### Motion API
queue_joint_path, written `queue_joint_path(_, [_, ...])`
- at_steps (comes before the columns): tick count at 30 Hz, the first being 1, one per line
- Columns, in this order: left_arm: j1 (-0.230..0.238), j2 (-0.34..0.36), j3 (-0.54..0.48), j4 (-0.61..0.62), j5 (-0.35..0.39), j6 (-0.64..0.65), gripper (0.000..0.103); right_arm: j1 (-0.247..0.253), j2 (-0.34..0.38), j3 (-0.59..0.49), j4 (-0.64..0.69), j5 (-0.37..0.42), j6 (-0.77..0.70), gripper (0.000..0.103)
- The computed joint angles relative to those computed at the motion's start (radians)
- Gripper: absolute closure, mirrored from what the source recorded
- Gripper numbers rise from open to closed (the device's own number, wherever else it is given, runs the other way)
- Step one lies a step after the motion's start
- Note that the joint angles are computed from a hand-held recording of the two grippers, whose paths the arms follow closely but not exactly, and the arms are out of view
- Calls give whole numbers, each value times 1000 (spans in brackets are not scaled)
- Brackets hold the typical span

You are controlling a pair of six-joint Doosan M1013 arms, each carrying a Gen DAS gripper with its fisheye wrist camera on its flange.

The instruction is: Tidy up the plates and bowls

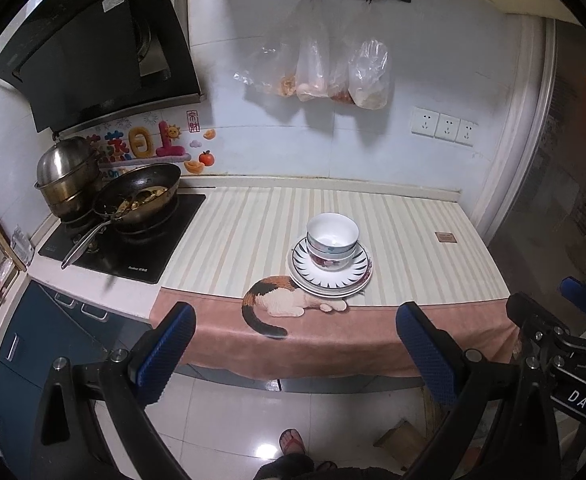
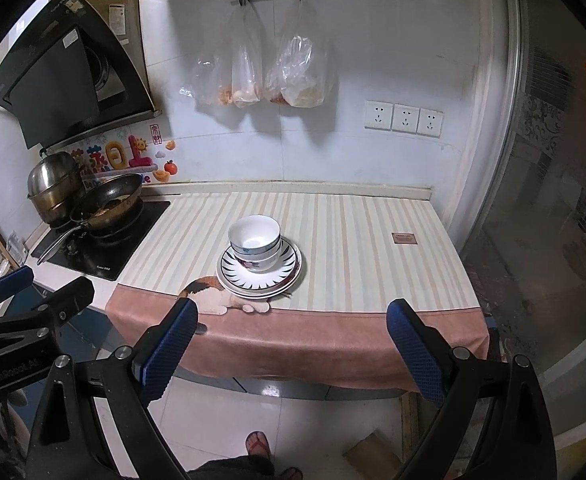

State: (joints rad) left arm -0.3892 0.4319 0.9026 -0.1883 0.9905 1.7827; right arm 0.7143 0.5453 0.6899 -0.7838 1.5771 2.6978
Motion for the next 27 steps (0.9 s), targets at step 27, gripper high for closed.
queue_joint_path(27, [-1, -13, 32, 5, -11, 7, 0, -7, -13, 30, 1, 1, 18, 5])
